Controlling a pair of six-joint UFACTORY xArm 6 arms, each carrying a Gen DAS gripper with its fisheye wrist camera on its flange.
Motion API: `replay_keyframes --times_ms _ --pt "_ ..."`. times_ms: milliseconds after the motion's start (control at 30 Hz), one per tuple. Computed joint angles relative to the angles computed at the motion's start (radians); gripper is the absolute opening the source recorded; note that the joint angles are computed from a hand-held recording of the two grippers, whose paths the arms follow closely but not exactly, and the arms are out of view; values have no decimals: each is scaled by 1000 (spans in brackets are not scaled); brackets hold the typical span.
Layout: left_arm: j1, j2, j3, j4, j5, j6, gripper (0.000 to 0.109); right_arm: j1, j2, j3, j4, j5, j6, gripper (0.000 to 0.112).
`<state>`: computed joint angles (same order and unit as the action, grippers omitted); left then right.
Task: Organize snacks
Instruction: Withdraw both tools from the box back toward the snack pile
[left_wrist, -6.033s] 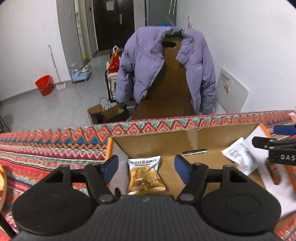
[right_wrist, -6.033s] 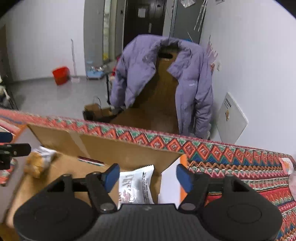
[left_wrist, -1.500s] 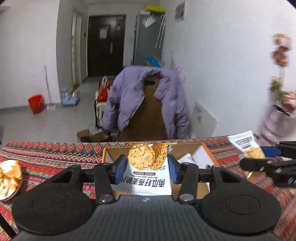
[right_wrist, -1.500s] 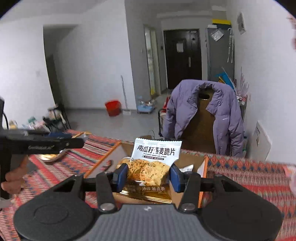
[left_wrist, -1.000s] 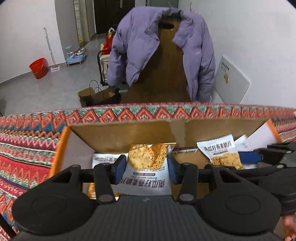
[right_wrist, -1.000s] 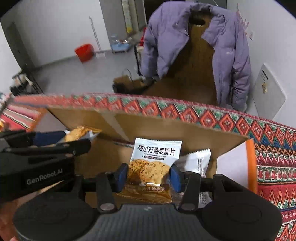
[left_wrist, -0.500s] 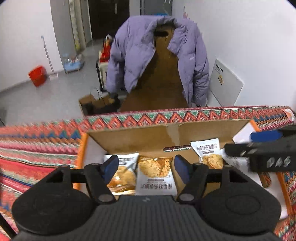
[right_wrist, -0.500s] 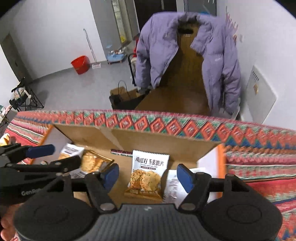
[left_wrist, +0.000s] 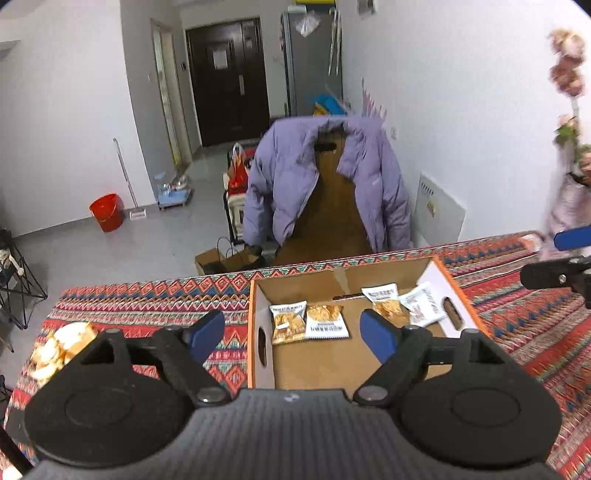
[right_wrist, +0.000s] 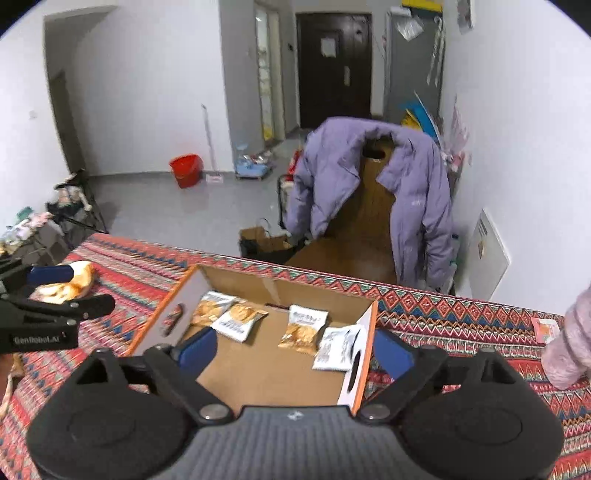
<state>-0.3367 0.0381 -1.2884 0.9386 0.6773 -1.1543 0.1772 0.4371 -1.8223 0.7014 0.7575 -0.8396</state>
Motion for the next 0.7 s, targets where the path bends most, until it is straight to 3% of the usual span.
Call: replay_keyframes --times_ms 133,267,400,533,600,700 --pt "-91 -199 226 149 39 -217 85 -43 -234 328 219 -35 -209 101" --pt "-272 -343 406 342 226 -438 90 -88 -421 608 423 -44 -431 103" --pt "-497 -435 562 456 415 -625 101 -162 -613 885 621 23 -648 103" --pt "-763 -433 655 483 674 -785 103 -209 -825 1159 795 15 -884 103" --pt "-854 -402 674 452 743 -842 103 -218 -921 1283 862 -5 -1006 103" --pt "-935 -358 687 364 773 -904 103 -203 -1034 1433 962 -67 -1130 103"
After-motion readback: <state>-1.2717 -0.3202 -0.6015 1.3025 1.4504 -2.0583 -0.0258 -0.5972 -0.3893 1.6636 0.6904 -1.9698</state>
